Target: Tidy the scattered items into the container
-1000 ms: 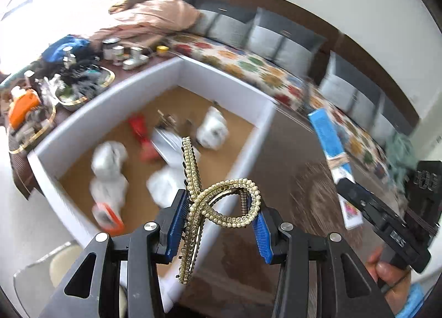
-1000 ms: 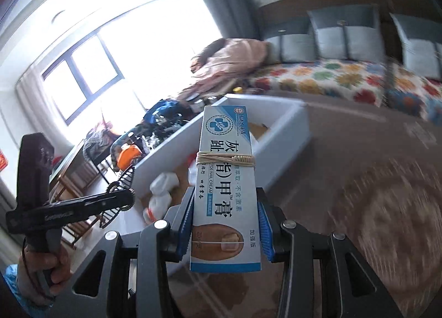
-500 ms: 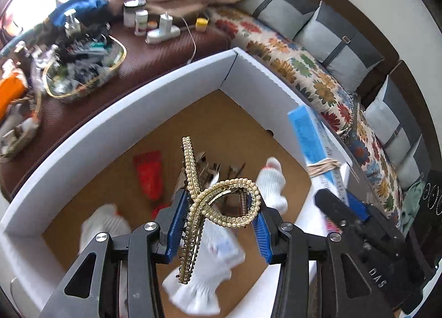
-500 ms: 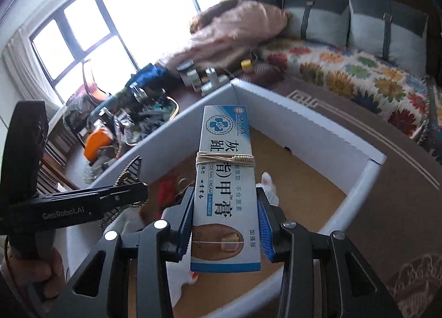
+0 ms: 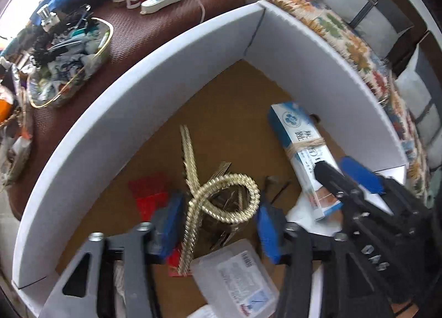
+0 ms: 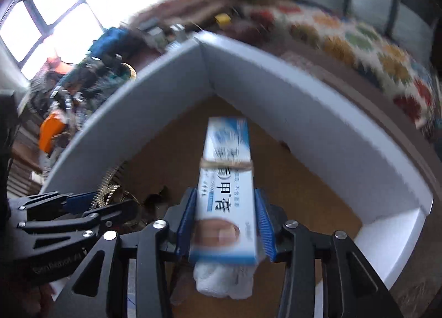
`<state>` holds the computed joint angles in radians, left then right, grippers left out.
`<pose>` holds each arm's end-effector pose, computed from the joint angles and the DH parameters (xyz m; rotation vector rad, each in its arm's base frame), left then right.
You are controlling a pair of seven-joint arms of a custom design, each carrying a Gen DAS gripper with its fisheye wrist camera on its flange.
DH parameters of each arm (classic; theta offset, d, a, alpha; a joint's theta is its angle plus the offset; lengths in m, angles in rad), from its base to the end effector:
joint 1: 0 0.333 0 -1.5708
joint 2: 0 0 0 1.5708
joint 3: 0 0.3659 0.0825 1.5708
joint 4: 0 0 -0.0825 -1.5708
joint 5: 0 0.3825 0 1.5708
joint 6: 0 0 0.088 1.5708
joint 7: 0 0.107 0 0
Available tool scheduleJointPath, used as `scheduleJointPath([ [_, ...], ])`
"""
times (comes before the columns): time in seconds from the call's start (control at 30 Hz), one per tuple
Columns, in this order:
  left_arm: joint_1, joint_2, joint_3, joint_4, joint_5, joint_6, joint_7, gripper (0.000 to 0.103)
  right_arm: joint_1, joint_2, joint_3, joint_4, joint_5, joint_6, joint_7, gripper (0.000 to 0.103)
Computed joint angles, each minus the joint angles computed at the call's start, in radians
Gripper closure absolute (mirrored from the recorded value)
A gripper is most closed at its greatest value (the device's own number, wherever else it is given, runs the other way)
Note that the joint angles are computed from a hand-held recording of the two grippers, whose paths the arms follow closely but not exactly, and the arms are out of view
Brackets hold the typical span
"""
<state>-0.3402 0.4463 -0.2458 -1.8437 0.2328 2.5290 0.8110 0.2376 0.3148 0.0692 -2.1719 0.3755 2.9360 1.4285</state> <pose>0.5796 -0.3648 0.3623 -2.1846 2.1053 -0.3805 0.5915 0.1603 0.3413 -1.9819 1.8110 -0.2035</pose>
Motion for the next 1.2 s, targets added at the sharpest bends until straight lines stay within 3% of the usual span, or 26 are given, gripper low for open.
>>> scheduleJointPath([
  [0.03,-0.016,-0.016,0.019,-0.017,0.025,0.002,-0.035,0.011,0.008,-0.01,-0.012,-0.012,-0.002,0.007,0.02,0.043],
  [0.07,-0.024,-0.032,0.027,-0.034,0.041,0.005,-0.059,0.007,0.004,-0.025,-0.011,-0.026,0.009,0.016,0.028,0.042],
  [0.17,-0.022,-0.086,0.026,-0.089,0.049,0.014,-0.109,0.005,-0.03,-0.09,0.027,-0.08,0.081,0.036,0.003,0.041],
  [0.37,-0.012,-0.25,-0.009,-0.214,0.018,-0.03,-0.159,0.005,0.025,-0.293,-0.015,-0.219,-0.006,-0.002,0.145,0.04],
  [0.57,-0.028,-0.505,-0.051,-0.331,-0.1,-0.134,-0.153,0.005,-0.005,-0.556,0.018,-0.308,-0.165,-0.293,0.329,0.04],
  [0.67,-0.048,-0.616,-0.053,-0.33,-0.147,-0.217,-0.124,0.005,-0.007,-0.679,0.032,-0.297,-0.178,-0.482,0.374,0.04],
  [0.8,-0.063,-0.717,-0.054,-0.26,-0.137,-0.348,-0.076,0.005,-0.006,-0.777,0.057,-0.226,-0.198,-0.672,0.413,0.04],
  [1.0,-0.052,-0.753,-0.055,-0.123,-0.094,-0.48,0.003,0.005,-0.017,-0.801,0.106,-0.077,-0.262,-0.796,0.472,0.04],
  [1.2,-0.034,-0.713,-0.078,0.012,-0.039,-0.604,0.004,0.005,-0.017,-0.766,0.142,0.049,-0.34,-0.836,0.522,0.04],
])
